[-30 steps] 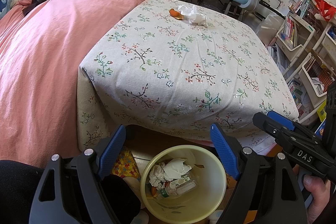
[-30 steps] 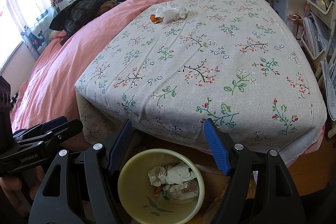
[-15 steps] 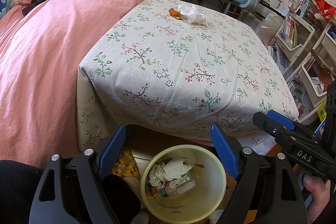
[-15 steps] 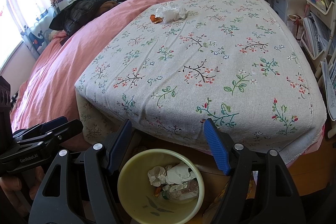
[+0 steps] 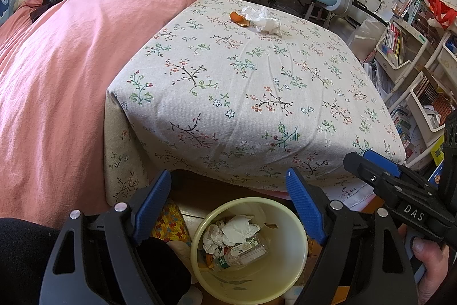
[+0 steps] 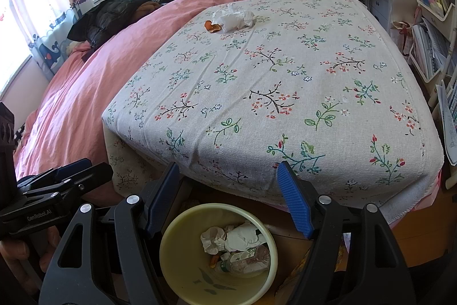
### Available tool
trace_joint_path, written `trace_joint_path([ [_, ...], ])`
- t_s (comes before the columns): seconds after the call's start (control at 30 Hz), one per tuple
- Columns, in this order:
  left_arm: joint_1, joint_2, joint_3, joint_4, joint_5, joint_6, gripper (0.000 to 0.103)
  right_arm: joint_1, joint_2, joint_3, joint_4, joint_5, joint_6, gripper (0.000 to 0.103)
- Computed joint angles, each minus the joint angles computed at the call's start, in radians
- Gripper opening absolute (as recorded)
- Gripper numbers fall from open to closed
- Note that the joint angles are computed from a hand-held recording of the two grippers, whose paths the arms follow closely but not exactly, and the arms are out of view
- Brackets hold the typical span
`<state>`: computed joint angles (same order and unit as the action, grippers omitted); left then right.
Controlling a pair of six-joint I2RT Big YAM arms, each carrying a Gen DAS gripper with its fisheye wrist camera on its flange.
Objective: Collect trash
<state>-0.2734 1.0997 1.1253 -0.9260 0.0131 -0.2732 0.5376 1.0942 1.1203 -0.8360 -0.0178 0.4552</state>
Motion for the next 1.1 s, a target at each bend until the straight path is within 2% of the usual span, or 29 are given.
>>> trace_joint_path([
  [0.13, 0.0, -0.021, -0.018, 0.029, 0.0, -0.02, 0.079, -0.001, 0.001, 0.002, 0.0, 0.002, -0.007, 0.068],
  [0.4, -0.003, -0.028, -0.024, 0.036, -0.001, -0.028, 0.079, 0.004, 0.005, 0.01, -0.003, 0.011, -0.019, 0.068],
  [0.57, 0.038, -0.031, -0.009, 0.076, 0.017, -0.057, 0.079, -0.002, 0.018, 0.047, -0.001, 0.016, -0.054, 0.068],
  [0.7, 0.093, 0.023, 0.055, 0.093, 0.044, -0.073, 0.079, -0.029, 0.047, 0.107, 0.01, 0.016, -0.09, 0.068],
  [0.9, 0.136, 0.141, 0.182, 0.102, 0.044, -0.075, 0.079, -0.116, 0.191, 0.288, 0.002, 0.02, -0.208, 0.068],
  [1.1, 0.144, 0.258, 0.308, 0.099, 0.047, -0.056, 0.079, -0.169, 0.367, 0.444, 0.009, -0.027, -0.224, 0.068],
])
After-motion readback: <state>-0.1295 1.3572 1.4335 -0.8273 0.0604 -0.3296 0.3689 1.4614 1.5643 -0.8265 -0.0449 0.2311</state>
